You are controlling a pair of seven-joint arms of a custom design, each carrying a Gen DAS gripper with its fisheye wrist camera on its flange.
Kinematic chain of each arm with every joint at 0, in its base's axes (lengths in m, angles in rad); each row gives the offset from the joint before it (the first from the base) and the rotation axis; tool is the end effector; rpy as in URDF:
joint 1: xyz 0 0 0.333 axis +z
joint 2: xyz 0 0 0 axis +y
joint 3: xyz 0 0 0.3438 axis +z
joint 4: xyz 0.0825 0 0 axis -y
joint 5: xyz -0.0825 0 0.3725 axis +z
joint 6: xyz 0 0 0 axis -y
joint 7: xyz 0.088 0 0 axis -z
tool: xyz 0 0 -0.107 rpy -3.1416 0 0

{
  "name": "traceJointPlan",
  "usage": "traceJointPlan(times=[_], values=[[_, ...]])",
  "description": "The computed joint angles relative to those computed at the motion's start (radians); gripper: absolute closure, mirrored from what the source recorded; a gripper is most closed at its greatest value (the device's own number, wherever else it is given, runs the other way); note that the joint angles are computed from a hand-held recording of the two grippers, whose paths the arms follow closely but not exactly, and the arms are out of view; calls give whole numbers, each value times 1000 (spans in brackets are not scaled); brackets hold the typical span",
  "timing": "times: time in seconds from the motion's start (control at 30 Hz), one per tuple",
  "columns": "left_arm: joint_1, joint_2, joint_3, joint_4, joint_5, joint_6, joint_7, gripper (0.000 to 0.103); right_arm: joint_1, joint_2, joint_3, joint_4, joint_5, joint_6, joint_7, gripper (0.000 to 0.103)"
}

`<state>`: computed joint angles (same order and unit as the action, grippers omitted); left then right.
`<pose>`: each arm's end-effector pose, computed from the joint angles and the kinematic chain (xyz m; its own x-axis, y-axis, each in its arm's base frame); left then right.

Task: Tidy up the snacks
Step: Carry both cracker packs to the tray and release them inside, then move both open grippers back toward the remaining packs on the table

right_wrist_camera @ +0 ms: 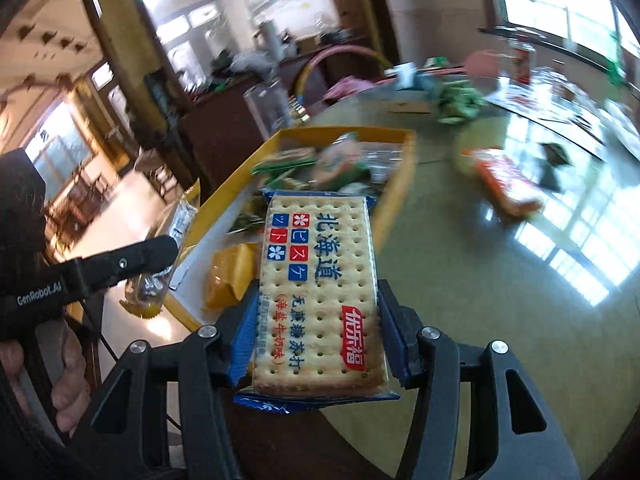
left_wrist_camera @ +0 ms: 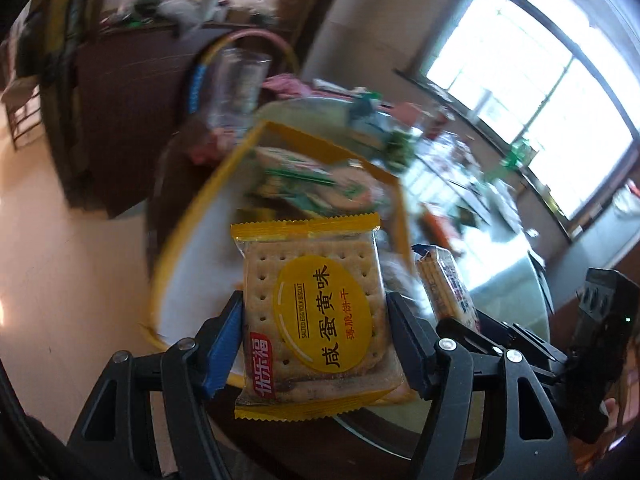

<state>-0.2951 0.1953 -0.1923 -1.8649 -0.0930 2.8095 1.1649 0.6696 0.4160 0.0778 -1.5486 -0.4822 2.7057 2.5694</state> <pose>0.5825 -0.2925 0.5354 -0.1135 -0.9195 0.3764 -0.8073 -0.1355 -0.5744 0.5286 0.4970 0.5254 0.1948 -0.9394 -0.2820 -0.7520 0.0416 -0.6579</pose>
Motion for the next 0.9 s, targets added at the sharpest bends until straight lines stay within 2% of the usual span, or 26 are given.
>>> traceJointPlan(times=[0.1, 0.23, 0.37, 0.43, 0.5, 0.57, 0.6, 0.67, 0.7, 0.73, 0.83, 0.9], values=[[22, 41, -2, 29, -35, -29, 21, 34, -9, 137, 38, 205, 65, -93, -126, 47], [43, 92, -18, 68, -98, -71, 58, 34, 49, 282, 3, 438, 84, -246, -200, 47], [15, 111, 16, 88, -45, -107, 15, 34, 105, 341, -60, 532, 54, -317, -218, 47], [39, 117, -4, 97, -88, -128, 52, 34, 98, 370, -51, 578, 76, -343, -252, 47], [31, 110, 8, 89, -73, -116, 39, 33, 96, 389, -48, 597, 99, -361, -267, 46], [56, 96, -16, 66, -138, -84, 65, 24, 97, 395, -49, 602, 111, -361, -276, 45], [73, 92, -33, 58, -181, -75, 92, 24, 92, 390, -45, 587, 121, -343, -277, 41], [80, 89, -40, 50, -223, -62, 111, 21, 72, 348, -23, 507, 146, -261, -291, 32], [73, 96, -28, 64, -215, -86, 93, 21, 67, 324, -20, 463, 148, -213, -288, 24], [78, 99, -32, 71, -232, -101, 97, 21, 73, 297, -34, 420, 136, -174, -264, 22], [73, 72, -36, 33, -264, -37, 99, 21, 82, 232, -56, 329, 100, -127, -200, 22], [40, 47, -16, 3, -214, 18, 68, 21, 75, 166, -60, 226, 77, -54, -149, 22]])
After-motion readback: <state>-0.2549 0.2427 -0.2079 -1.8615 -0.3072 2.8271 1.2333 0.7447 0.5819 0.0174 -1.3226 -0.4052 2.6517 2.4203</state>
